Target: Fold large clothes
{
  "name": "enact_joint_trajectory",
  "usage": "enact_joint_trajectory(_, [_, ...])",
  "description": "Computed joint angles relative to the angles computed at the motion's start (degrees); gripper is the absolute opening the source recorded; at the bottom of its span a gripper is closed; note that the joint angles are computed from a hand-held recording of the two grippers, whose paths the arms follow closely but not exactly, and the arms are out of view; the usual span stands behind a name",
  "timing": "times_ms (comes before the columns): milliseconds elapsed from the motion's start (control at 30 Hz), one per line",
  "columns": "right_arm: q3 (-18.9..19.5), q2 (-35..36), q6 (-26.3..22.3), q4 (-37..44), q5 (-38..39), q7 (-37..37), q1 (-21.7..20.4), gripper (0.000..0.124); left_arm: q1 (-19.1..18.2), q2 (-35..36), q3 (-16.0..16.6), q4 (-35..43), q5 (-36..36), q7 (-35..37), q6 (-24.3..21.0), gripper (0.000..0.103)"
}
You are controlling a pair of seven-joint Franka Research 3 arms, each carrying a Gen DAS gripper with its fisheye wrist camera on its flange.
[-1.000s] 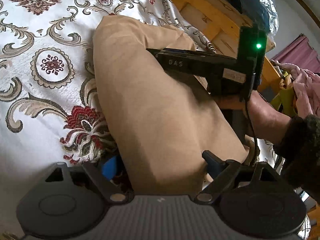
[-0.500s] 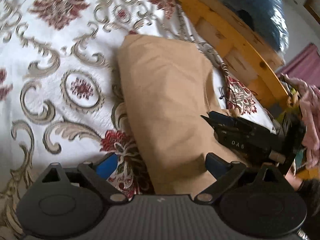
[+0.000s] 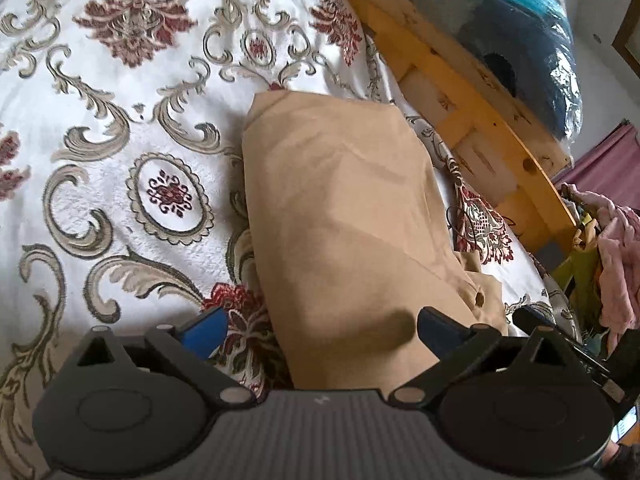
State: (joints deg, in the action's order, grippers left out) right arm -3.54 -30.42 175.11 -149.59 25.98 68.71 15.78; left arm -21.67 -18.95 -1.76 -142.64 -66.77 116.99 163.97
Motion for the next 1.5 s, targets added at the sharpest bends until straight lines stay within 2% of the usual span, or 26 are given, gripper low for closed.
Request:
enact_joint_trajectory(33, [0.4,0.5,-1.3,0.5,-0.1,1.2,-1.3,0.102,0.3,0.5,0.1,0.5,0.6,-0.6,-0.9,0.102])
enact_joint_trajectory(67, [-0.7,1.5,-3.5,1.9,0.3,1.2,-1.1,0.102,0.4,1.1,0.3,1.2,0.8,-0.6,-1.9,0.102])
enact_joint_trajectory(133, [-5.5,4.0,-8.7,5.2,3.1,-2.8,2.6,0.102,0.7,2.1,0.7,2.5,-0.2,1.3,-3.5,0.102])
enact_joint_trajectory(167, [-5.9,5.5,-10.0,6.5,3.8,-3.8,2.4,0.102,1.2,2.4,0.3,2.8,-0.2,1.4,-3.7,0.102])
enact_joint_trajectory(300, [-5.0,9.9,-9.5,9.5,7.1,-8.8,1.4,0.085,2.2,3.2,-0.6,3.2,-1.2,3.5,-3.9,0.102])
enact_joint_trajectory(367, [-4.5,11.4,-8.8,11.0,8.9,-11.9,1.4,0.082,2.4,3.3,-1.0,3.1,-3.0,5.0,-3.6,0.102])
enact_joint_trajectory(500, [-1.1,13.1,-11.5,13.3,6.5,-10.5,-2.4,0.085,3.2,3.2,-1.6,3.0,-5.0,6.9,-4.0,0.102])
enact_joint_trajectory(600, [-0.2,12.2,-12.4,13.1,7.0,-7.3,-4.1,0.087,3.7,3.1,-2.1,3.0,-5.5,7.8,-3.8,0.102])
enact_joint_trajectory(733, [-1.0,12.2,-15.3,14.3,8.4,-5.3,-4.9,0.090,4.0,3.9,-2.5,3.9,-6.1,9.0,-3.6,0.102])
enact_joint_trajectory(800, [-2.9,13.5,-19.8,16.6,12.0,-6.9,-3.7,0.100,4.2,4.4,-2.6,4.4,-6.4,9.3,-3.9,0.102])
enact_joint_trajectory(867, [-4.2,14.7,-24.3,18.3,17.3,-9.8,-3.0,0.102,4.6,4.7,-2.8,4.7,-6.5,9.6,-4.2,0.103])
enact_joint_trajectory(1067, [-0.5,16.1,-26.1,19.0,14.9,-9.1,-5.7,0.102,5.5,6.1,-3.2,5.9,-7.8,10.6,-5.8,0.103])
enact_joint_trajectory(1233, [1.4,15.4,-24.7,17.7,10.6,-7.3,-6.2,0.100,6.4,7.3,-4.0,6.8,-8.9,11.5,-6.5,0.103])
enact_joint_trajectory(1500, [1.7,14.3,-17.7,13.9,11.1,-6.8,-4.6,0.101,6.7,7.2,-5.2,6.4,-11.1,12.4,-4.8,0.102])
